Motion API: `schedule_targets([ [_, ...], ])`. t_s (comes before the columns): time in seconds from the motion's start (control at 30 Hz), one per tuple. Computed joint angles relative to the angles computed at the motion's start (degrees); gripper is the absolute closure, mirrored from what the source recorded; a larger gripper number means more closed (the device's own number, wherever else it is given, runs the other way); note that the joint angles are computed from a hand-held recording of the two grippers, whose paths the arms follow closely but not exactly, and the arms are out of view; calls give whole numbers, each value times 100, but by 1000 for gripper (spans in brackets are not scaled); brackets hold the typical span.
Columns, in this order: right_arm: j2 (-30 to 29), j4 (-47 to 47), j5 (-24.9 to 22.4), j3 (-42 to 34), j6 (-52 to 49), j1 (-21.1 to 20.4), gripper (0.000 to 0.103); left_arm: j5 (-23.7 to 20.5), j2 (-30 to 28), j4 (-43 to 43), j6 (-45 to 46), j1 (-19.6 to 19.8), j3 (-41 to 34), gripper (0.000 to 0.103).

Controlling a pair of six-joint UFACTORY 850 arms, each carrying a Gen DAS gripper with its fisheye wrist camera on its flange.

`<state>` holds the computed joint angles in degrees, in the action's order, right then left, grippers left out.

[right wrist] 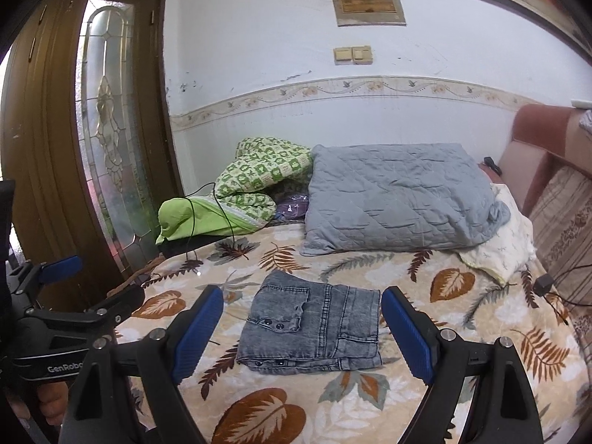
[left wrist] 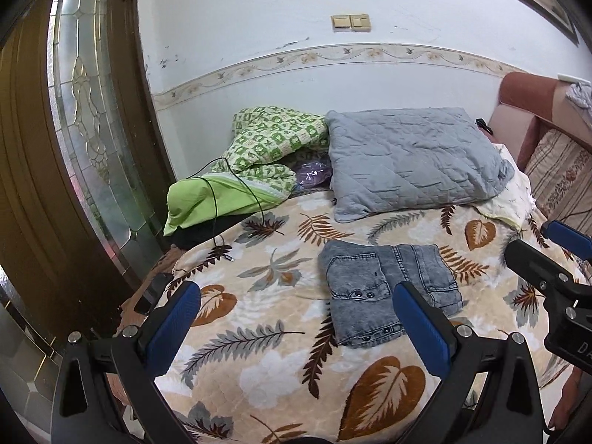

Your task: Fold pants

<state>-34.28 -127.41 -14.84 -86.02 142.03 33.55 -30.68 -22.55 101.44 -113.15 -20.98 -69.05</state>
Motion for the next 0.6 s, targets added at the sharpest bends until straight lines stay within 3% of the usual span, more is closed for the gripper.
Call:
schedule_targets([
  [0.13,-108,548,46,-160,-626,60,13,71,15,96,-137,69,51,0],
  [0.6,-254,1272,46,-345,-1392,196,13,227,108,417,-540,230,220,0],
])
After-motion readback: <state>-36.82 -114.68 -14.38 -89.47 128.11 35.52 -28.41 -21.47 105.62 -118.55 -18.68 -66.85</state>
